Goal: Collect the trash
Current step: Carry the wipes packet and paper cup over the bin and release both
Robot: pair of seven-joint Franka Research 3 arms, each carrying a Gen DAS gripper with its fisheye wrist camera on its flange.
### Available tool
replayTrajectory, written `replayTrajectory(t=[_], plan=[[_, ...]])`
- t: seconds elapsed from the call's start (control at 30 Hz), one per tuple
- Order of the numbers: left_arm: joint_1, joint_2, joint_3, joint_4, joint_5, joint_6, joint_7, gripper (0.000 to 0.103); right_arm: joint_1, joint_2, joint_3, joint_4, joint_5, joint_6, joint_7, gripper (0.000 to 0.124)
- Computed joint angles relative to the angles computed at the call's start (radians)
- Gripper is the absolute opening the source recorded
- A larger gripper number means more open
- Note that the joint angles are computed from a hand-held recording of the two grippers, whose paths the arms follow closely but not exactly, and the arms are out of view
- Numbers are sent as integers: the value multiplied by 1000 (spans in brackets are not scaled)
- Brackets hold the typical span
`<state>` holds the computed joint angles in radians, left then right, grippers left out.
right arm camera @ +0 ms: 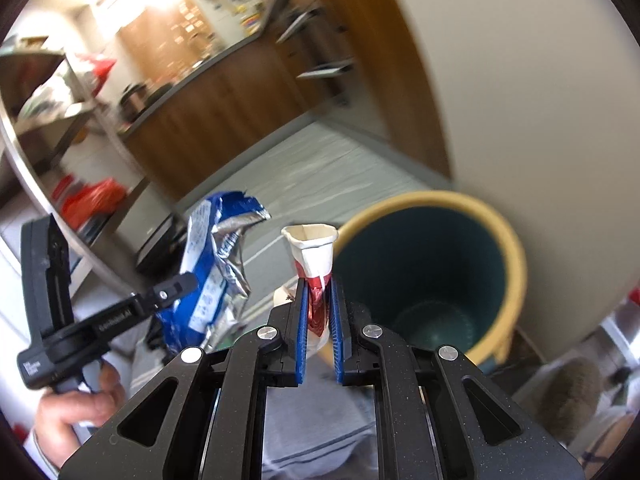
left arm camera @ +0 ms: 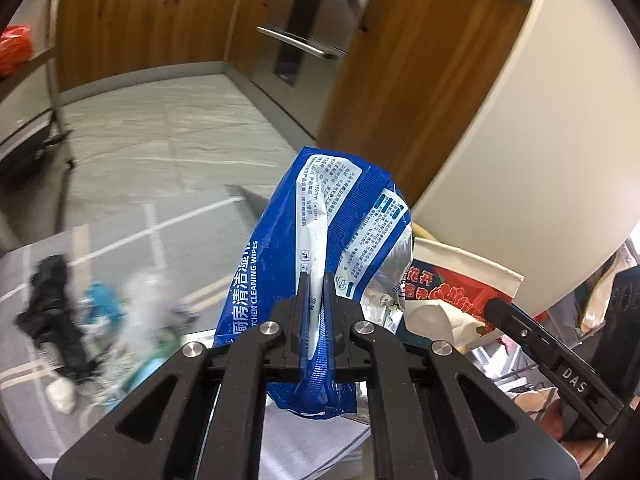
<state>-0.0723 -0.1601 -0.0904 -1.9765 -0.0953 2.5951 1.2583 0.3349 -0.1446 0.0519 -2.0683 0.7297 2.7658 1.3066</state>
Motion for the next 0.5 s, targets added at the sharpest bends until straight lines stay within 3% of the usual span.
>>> replayTrajectory(t=[0.27,0.5], plan=[[-15,192,-43,147,-91,26,22,6,-46,-18,-2,-47,-106,97,162,12],[-12,337,-85,276,-21,-31,-10,6,-50,-17,-11,-66,-132,105,201,12]])
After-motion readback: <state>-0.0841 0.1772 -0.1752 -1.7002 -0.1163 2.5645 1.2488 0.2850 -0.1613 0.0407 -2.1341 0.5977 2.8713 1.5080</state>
